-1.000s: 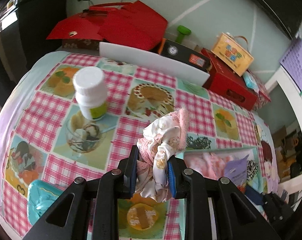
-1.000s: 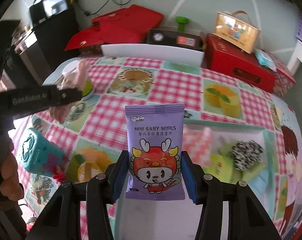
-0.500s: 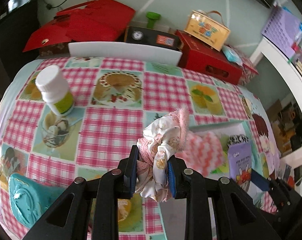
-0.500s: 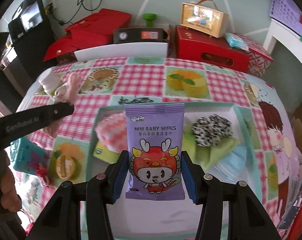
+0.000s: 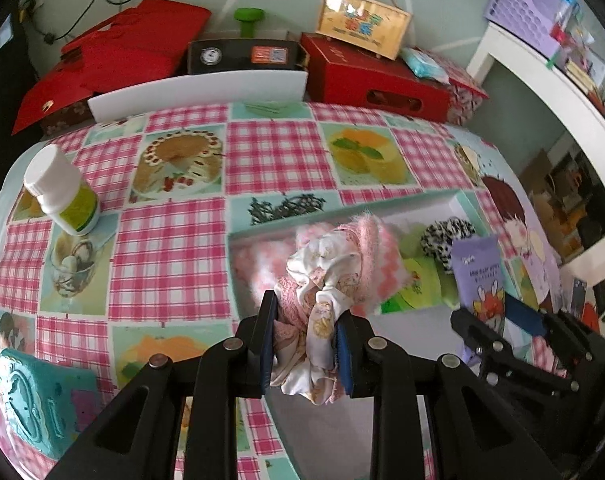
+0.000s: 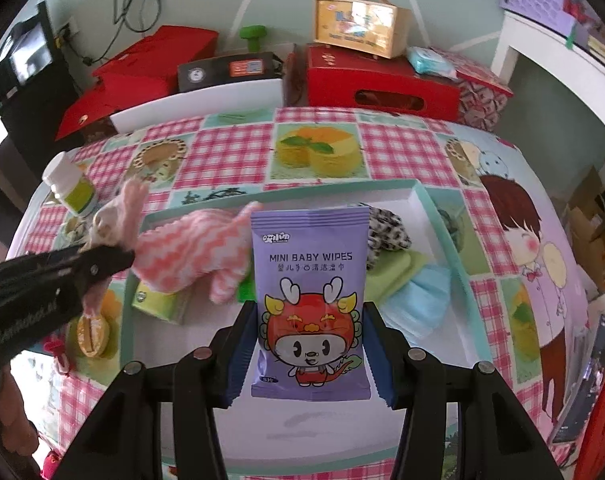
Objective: Organize soft objects
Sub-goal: 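Carry the scrunchie into the tray with the left gripper while the right gripper carries the wipes, then open both grippers to release the scrunchie and wipes pack in the tray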
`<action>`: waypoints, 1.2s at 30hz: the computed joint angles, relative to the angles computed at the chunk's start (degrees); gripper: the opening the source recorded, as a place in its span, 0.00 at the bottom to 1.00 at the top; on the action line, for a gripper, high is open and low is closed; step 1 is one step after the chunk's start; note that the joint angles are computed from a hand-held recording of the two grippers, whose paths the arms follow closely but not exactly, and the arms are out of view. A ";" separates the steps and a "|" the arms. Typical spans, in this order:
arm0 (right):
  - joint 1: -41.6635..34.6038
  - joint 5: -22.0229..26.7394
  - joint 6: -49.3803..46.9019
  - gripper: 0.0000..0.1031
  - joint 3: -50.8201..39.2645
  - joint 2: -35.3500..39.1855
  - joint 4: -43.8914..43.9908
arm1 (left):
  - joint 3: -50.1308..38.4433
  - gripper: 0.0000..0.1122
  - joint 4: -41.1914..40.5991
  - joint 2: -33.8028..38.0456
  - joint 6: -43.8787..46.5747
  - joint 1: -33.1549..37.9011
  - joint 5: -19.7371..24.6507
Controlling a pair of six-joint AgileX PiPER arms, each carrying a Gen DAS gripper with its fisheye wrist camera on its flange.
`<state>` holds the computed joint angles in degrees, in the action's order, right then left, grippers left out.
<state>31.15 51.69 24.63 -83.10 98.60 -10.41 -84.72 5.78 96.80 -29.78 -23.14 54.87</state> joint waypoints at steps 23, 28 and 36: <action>-3.70 0.19 -1.88 0.53 2.22 2.74 2.45 | -3.42 0.25 -1.14 7.78 2.86 -5.52 3.69; -3.84 0.80 -1.91 0.53 2.05 3.65 2.28 | -4.05 0.29 -2.06 9.30 3.14 -5.38 4.89; -3.82 1.20 -1.14 0.61 1.83 3.73 1.58 | -4.59 0.37 -3.33 8.80 4.12 -5.10 5.55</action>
<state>27.33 52.89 23.49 -81.28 102.33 -8.83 -89.31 2.45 105.60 -25.66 -28.24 60.42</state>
